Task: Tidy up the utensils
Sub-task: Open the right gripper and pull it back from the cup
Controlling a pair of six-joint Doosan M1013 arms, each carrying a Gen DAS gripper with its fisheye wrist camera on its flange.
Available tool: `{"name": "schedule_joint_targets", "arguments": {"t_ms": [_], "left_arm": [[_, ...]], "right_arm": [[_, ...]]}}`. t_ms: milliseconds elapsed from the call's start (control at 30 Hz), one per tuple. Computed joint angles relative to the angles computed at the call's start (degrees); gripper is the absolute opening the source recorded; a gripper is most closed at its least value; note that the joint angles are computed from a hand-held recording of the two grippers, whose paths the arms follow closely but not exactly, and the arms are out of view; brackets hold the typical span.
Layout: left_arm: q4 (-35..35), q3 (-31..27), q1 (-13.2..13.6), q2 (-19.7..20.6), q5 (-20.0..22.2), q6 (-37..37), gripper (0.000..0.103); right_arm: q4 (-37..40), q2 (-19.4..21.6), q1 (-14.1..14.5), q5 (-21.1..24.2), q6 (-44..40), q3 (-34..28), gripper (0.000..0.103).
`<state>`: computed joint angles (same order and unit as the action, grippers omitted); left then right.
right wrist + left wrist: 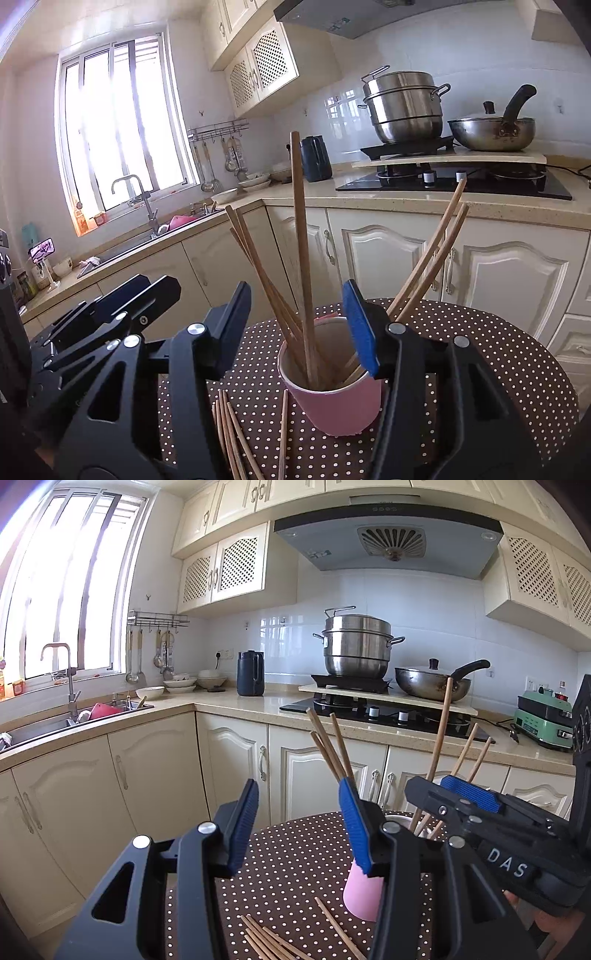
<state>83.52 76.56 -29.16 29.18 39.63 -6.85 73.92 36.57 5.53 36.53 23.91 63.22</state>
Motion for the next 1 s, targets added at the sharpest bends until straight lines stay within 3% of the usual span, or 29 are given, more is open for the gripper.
{"name": "schedule_joint_targets", "arguments": {"t_ms": [700,1000], "left_arm": [[0.2,3.7,-2.6,-3.8,3.3,-0.4,0.054],[-10.0,5.8,-2.8,-5.7,1.5,5.1,0.055]], "right_arm": [[7.2,-5.3,-0.7,-0.1,-7.2,6.5,0.052],[7.7,-8.1,-0.9,0.0,-10.6,11.0,0.053]]}}
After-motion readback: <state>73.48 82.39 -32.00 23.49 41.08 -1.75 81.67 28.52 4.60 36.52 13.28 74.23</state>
